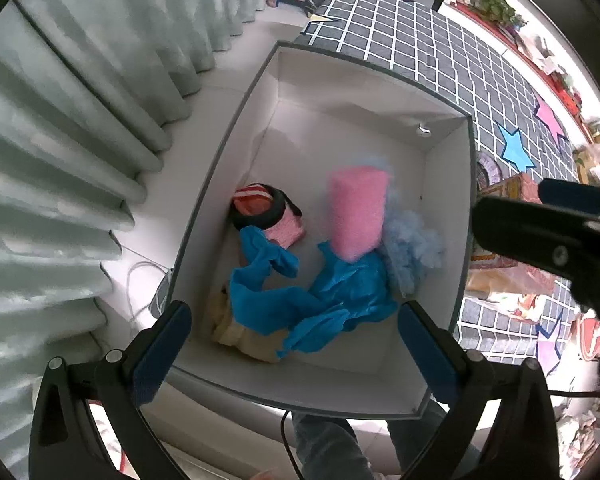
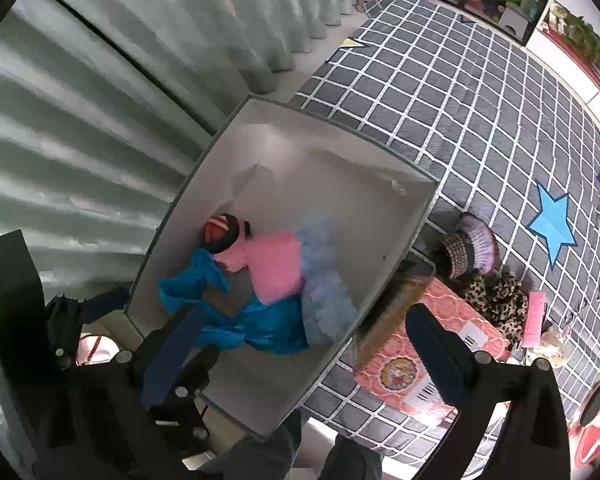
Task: Organize soft objects
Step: 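Reach to the pile, grasp knit hat with left while right grasps polka-dot scrunchie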
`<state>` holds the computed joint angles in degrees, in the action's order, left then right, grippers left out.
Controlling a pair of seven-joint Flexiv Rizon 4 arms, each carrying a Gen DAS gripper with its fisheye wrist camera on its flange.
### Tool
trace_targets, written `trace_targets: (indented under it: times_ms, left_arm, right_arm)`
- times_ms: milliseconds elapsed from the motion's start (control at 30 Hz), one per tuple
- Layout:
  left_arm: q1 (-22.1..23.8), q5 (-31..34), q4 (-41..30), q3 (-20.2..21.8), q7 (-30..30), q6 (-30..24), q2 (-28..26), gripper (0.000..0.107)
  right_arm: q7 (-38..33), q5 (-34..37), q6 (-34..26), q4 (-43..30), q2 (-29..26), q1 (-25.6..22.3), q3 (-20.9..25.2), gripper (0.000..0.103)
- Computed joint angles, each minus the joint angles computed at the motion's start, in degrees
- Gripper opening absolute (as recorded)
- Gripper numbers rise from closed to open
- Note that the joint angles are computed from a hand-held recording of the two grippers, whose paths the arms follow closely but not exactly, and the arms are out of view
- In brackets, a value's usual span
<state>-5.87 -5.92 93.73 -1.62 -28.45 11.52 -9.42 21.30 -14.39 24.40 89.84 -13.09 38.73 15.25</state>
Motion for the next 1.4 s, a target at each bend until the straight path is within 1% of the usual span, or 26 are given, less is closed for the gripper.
trace_targets:
  times_ms: [200, 433, 633, 800, 900, 1033, 1200, 1333, 1400]
  left_arm:
    - [0.0, -0.87, -1.29, -0.27, -0.7, -1.7, 0.17, 0.103]
    - [-0.9, -2.04, -1.47, -0.84, 0.34, -2.73, 1.61, 0.103]
    - [-2.2, -1.92, -0.62, -1.31, 0.47, -3.75, 3.19, 0.103]
    - [-3.67, -2.44, -0.21, -2.07, 0.91, -4.57, 4.81, 0.103]
    - [-4.61, -2.92, -1.28, -2.72, -0.03, -6.63, 4.85, 0.103]
    - [-6.65, -3.21, -2.81, -4.01, -2.02, -10.25, 5.07, 0.103]
    - [-10.87, -2.18, -2.54, -6.28, -3.25, -10.51, 5.99, 0.103]
    - [-15.06, 0.76, -2.94, -8.6, -6.47, -11.28, 5.02, 0.103]
    - [-17.41, 3.3, -2.79, -9.64, -9.32, -10.96, 4.05, 0.103]
  right_arm:
    - [2.93, -1.86, -1.27, 1.7, 2.1, 0.49, 0.28, 0.103]
    - [10.83, -2.62, -2.91, 8.25, 8.56, -0.17, 2.35, 0.103]
    - [19.39, 1.88, -5.1, 15.32, 14.9, -1.21, 5.6, 0.103]
    - [27.81, 5.57, -2.47, 22.36, 19.77, -1.6, 8.32, 0.103]
    - [29.28, 7.96, -1.35, 25.29, 21.66, -1.72, 9.14, 0.103]
    - [32.69, 11.11, 0.32, 29.72, 24.53, -1.6, 10.67, 0.103]
    - [38.27, 14.87, 3.17, 35.09, 28.08, -0.98, 12.71, 0.103]
    - [42.59, 17.24, 3.84, 38.12, 30.53, -0.08, 14.36, 0.103]
    - [46.04, 18.53, 4.27, 39.52, 31.84, 0.53, 15.67, 0.103]
